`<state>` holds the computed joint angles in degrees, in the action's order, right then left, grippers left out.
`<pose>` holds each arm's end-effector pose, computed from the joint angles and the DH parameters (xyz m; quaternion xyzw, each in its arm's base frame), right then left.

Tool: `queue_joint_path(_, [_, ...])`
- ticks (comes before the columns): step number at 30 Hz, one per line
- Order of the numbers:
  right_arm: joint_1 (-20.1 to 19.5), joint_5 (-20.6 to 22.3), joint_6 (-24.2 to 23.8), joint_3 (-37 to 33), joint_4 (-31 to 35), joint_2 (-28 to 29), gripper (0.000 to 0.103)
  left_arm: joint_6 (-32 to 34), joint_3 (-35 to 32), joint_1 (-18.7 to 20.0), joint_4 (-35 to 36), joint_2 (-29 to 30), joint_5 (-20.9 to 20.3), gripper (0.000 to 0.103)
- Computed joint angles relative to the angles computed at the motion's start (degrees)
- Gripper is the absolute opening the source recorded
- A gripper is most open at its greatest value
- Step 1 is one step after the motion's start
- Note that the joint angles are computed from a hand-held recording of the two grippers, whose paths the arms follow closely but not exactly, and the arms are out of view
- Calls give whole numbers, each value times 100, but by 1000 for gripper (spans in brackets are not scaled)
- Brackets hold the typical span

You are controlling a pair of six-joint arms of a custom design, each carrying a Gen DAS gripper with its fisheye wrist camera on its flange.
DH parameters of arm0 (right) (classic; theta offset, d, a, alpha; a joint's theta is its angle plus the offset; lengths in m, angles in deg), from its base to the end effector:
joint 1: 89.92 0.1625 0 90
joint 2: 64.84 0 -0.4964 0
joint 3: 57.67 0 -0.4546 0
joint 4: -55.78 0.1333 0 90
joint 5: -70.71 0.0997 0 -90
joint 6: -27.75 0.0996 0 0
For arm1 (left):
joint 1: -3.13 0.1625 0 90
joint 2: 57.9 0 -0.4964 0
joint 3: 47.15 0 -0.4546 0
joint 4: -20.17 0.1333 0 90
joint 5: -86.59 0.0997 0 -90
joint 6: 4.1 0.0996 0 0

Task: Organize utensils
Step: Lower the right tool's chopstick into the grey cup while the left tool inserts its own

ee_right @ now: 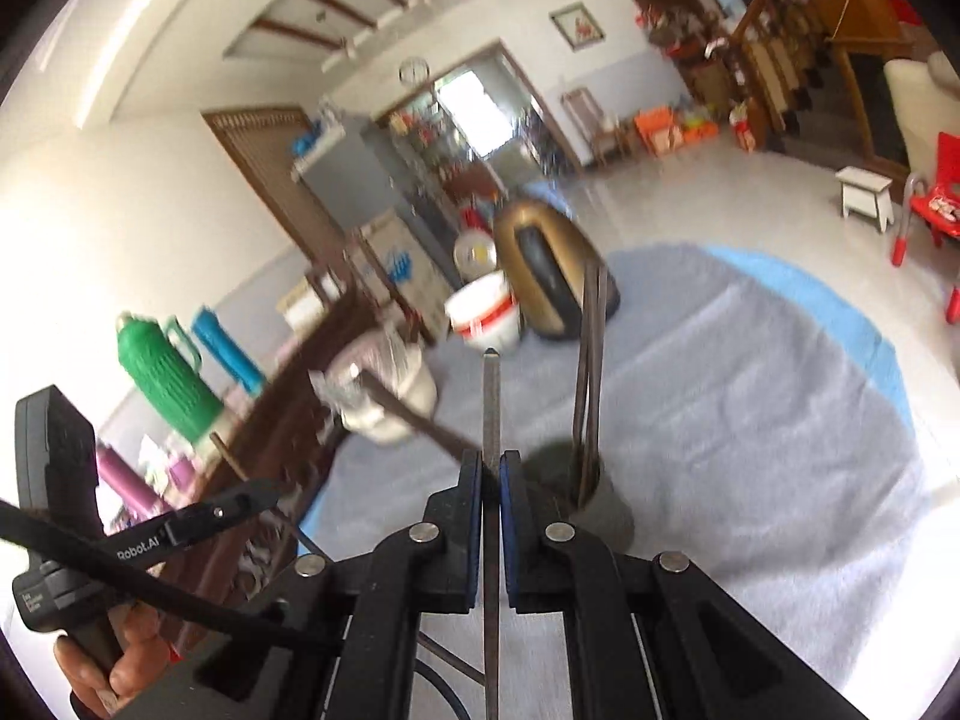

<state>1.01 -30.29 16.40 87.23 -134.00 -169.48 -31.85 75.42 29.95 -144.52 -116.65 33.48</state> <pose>0.1201 -0.3544 0.3853 0.0451 -0.8642 0.4845 0.1277 -0.4225 -0.4300 0.1195 0.2588 0.9087 -0.2875 0.1569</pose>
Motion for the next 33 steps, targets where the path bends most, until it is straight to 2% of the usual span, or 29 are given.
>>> queue_joint_path(5, [386, -373, -313, -32, -1426, 355, 6, 296, -212, -113, -499, 169, 286, 5])
queue_joint_path(9, [572, -458, -577, -69, -2661, 686, 6, 650, -392, -169, -1101, 401, 523, 5])
queue_joint_path(11, [710, -639, -837, -171, -3453, 1003, 6, 784, -480, -180, -1351, 527, 623, 5])
queue_joint_path(15, [842, -792, -1195, -351, -4475, 1449, 6, 1180, -631, -203, -1997, 850, 826, 5])
queue_joint_path(19, [834, -884, -1271, -621, -4896, 1834, 6, 1464, -764, -189, -2424, 1139, 943, 5])
queue_joint_path(24, [704, -978, -1273, -900, -5087, 2268, 6, 1691, -887, -109, -2688, 1449, 1015, 5])
queue_joint_path(28, [549, -1033, -1289, -995, -5021, 2547, 6, 1525, -910, -5, -2457, 1545, 929, 5])
queue_joint_path(33, [323, -882, -1213, -816, -4654, 2527, 6, 1469, -862, -18, -2211, 1601, 1035, 5])
